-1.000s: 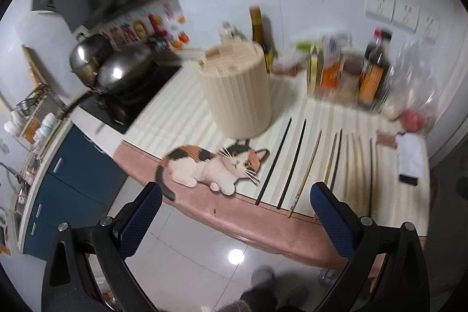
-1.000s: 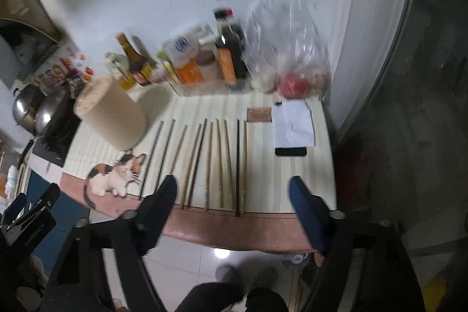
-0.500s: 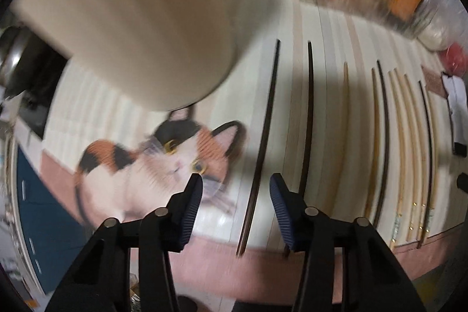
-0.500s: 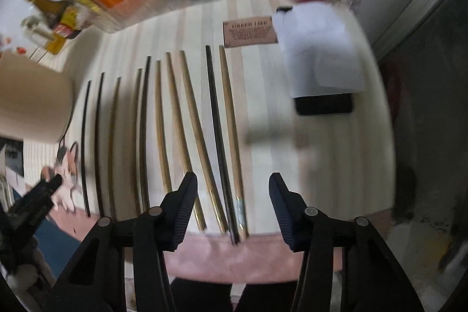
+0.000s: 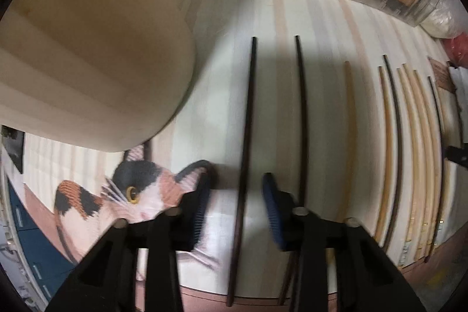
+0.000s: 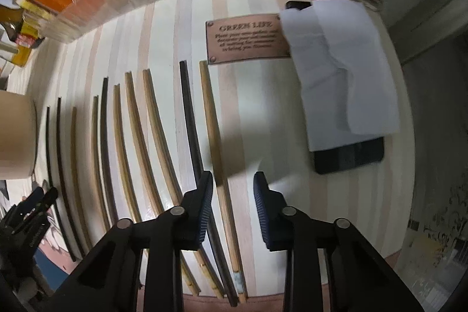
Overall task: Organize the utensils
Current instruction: 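Grasp a dark chopstick with the left tool while the right tool grasps a light wooden chopstick, then lift both held chopsticks upright and carry them over the beige utensil holder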
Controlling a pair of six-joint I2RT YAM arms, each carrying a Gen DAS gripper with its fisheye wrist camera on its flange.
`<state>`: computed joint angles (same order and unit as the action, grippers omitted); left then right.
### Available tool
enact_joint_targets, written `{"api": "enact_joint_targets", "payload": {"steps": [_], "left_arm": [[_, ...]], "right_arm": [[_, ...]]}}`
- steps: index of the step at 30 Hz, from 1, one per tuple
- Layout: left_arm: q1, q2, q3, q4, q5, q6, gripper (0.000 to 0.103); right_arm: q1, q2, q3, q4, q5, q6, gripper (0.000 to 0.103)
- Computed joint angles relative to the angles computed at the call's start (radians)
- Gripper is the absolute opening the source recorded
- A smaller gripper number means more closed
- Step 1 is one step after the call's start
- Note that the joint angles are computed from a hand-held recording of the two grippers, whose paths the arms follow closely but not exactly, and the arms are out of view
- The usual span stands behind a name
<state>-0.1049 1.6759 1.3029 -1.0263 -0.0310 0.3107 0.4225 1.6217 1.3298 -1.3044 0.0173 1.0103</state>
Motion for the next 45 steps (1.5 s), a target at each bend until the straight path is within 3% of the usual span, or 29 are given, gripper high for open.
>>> {"api": "enact_joint_targets", "payload": {"steps": [1,3,10,16,20,23,25,29,31,36,41,45], "left_arm": [[0.002,0.002,-0.002,-0.001,0.019,-0.001,0.011],[-0.009,-0.012,-0.021,0.008,0.009,-0.023,0.005],[0.027,-0.085,-0.117,-0.004,0.0,-0.082,0.004],[0.112,-0.194,-0.212,-0.107,0.045,-0.091,0.004],[0.097,-0.232,-0.314,-0.058,0.049,-0.106,0.009],[0.073,-0.172,-0.274,-0.041,0.049,-0.126,0.01],[0.064,-0.116,-0.227,-0.034,0.049,-0.131,0.01],[0.068,-0.026,-0.158,-0.011,0.05,-0.141,0.01],[0.085,0.036,-0.107,0.006,0.052,-0.125,0.01],[0.075,-0.035,-0.15,-0.016,0.032,-0.112,0.01],[0.003,-0.03,-0.084,-0.044,0.03,-0.159,0.004],[-0.028,-0.061,-0.111,-0.031,0.002,-0.182,0.003]], "right_arm": [[0.008,0.014,0.011,-0.006,0.011,-0.005,0.018],[0.031,0.039,0.031,-0.025,0.027,-0.008,0.007],[0.073,0.004,-0.007,-0.054,-0.009,-0.004,0.007],[0.148,-0.119,-0.143,-0.048,-0.128,0.033,0.007],[0.155,-0.115,-0.16,-0.037,-0.16,0.016,0.007],[0.128,-0.071,-0.144,-0.036,-0.201,0.001,0.008],[0.053,-0.025,-0.139,-0.032,-0.204,-0.087,0.008],[-0.011,0.015,-0.109,-0.056,-0.115,-0.178,0.02],[-0.014,0.031,-0.109,-0.038,-0.125,-0.167,0.021],[-0.033,0.074,-0.057,-0.07,-0.122,-0.19,0.022],[-0.026,0.087,-0.029,-0.075,-0.11,-0.174,0.023],[0.043,0.007,-0.105,-0.037,-0.09,-0.118,0.018]]}}
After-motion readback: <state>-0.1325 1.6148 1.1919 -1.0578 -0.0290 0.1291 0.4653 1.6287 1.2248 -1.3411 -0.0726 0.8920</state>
